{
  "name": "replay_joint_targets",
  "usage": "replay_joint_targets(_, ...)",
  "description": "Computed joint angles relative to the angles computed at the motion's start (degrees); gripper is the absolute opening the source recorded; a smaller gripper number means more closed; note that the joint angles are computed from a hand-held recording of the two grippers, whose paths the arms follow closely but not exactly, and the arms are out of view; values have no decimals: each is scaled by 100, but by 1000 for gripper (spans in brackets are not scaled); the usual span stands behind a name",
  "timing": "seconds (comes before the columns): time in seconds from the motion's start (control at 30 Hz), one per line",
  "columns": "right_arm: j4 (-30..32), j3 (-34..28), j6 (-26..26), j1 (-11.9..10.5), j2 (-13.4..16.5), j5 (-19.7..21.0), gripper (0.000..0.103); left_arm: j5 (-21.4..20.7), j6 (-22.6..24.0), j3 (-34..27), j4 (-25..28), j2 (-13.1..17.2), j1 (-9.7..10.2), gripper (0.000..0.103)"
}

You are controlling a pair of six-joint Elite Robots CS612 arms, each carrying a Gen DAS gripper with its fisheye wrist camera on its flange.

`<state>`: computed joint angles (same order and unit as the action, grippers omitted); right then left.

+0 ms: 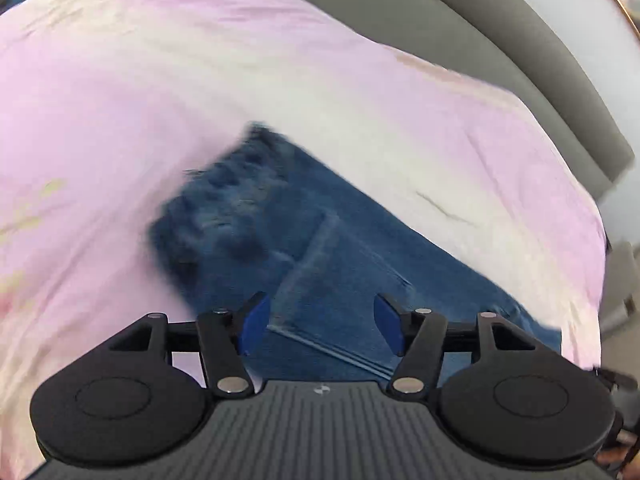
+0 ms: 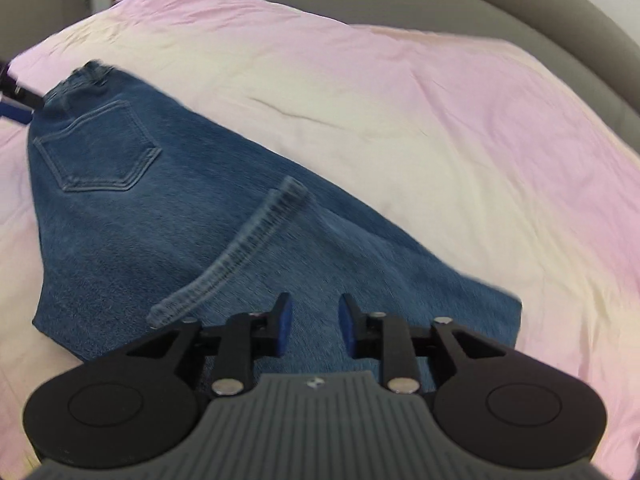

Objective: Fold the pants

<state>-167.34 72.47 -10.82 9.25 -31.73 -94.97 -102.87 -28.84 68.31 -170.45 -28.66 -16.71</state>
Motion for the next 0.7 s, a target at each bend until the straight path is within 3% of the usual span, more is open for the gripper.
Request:
replay_joint_targets(0.13,427,-330,-1124,35,122,181,32,64,-979,68,-280,117,168,72)
replay_joint_targets(0.27,960,-781,-2117,63,329,295,33,-220,-1552,-62,-509,336,289,74)
replay_joint_targets(0.4,1546,-1184,-2923,67,508,460,43,-261,-1864,-244,-736,532,297,79)
replay_joint_targets(0.7,2768,-2033,-4222,51,875,593,43,-373,-1899,-782,-633,908,298,80)
